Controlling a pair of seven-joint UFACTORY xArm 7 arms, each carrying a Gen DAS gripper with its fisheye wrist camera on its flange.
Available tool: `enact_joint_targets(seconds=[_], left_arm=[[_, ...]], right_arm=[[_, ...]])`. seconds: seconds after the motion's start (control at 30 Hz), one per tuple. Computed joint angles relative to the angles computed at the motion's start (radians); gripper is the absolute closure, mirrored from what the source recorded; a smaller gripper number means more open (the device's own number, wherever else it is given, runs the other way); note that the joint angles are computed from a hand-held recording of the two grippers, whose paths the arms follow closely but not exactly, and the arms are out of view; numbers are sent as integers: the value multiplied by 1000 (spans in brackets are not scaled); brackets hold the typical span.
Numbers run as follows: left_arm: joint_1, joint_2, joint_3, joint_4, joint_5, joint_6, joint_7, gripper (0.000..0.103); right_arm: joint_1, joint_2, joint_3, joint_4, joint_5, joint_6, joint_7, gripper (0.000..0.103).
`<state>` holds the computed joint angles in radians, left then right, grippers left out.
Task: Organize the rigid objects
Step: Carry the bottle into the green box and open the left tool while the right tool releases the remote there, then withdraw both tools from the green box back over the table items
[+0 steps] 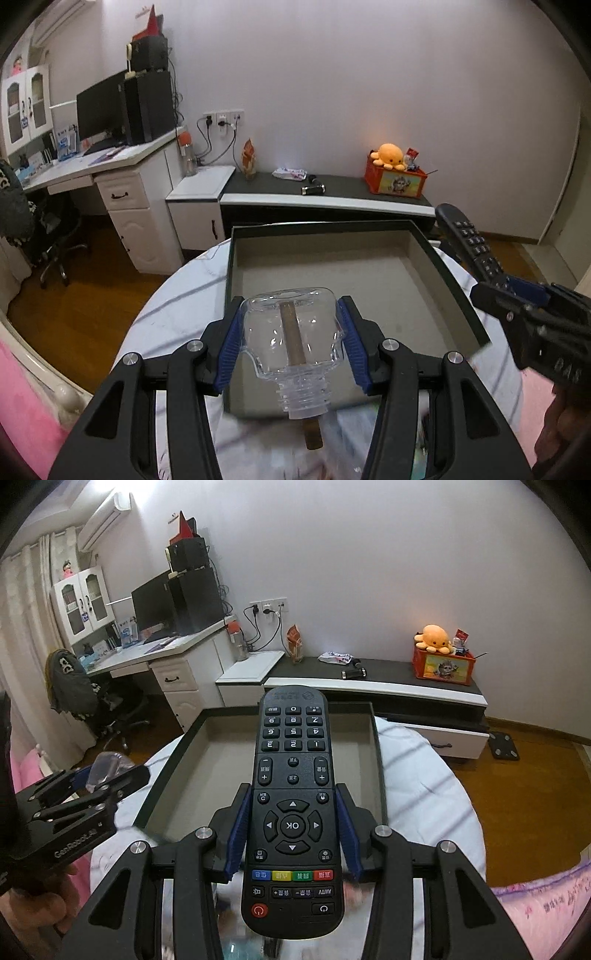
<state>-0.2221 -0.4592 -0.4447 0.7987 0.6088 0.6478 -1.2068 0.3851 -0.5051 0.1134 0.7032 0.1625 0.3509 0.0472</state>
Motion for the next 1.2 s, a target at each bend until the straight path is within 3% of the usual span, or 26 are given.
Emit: enact_joint_targets(seconds=[0.17, 0.27, 0.5, 0.53, 0.6, 0.7, 0.8, 0.87, 1.03, 1.2], left_arm=[[29, 172, 36, 98, 48, -31, 1, 52], [6, 267, 77, 150, 59, -27, 12, 52], [-77, 409, 174, 231, 3, 25, 93, 50], [-89, 415, 185, 235, 4, 34, 93, 48], [-108, 413, 206, 233, 4, 37, 90, 27], [-128, 399, 211, 232, 55, 76, 45, 13], [-134, 359, 213, 212, 55, 99, 24, 13], [-129, 306, 208, 179, 53, 101, 6, 10], [-105, 141, 137, 92, 71, 138, -58, 3], [-93, -29, 34, 32, 44, 220, -107, 0]], right_arm=[[-1, 181, -10, 122, 10, 1, -30, 59], [-2, 287, -21, 199, 51, 29, -61, 59], [-61, 440, 25, 305, -9, 125, -12, 58], [-65, 456, 28, 318, -24, 146, -4, 58], [-70, 471, 32, 329, -37, 170, 1, 58], [-74, 470, 34, 326, -21, 180, -14, 57], [-74, 458, 35, 319, 1, 177, -29, 44], [-75, 438, 35, 307, 8, 171, -34, 16], [-61, 332, 27, 227, 68, 116, -63, 14], [-29, 173, 12, 111, 109, 66, -65, 0]])
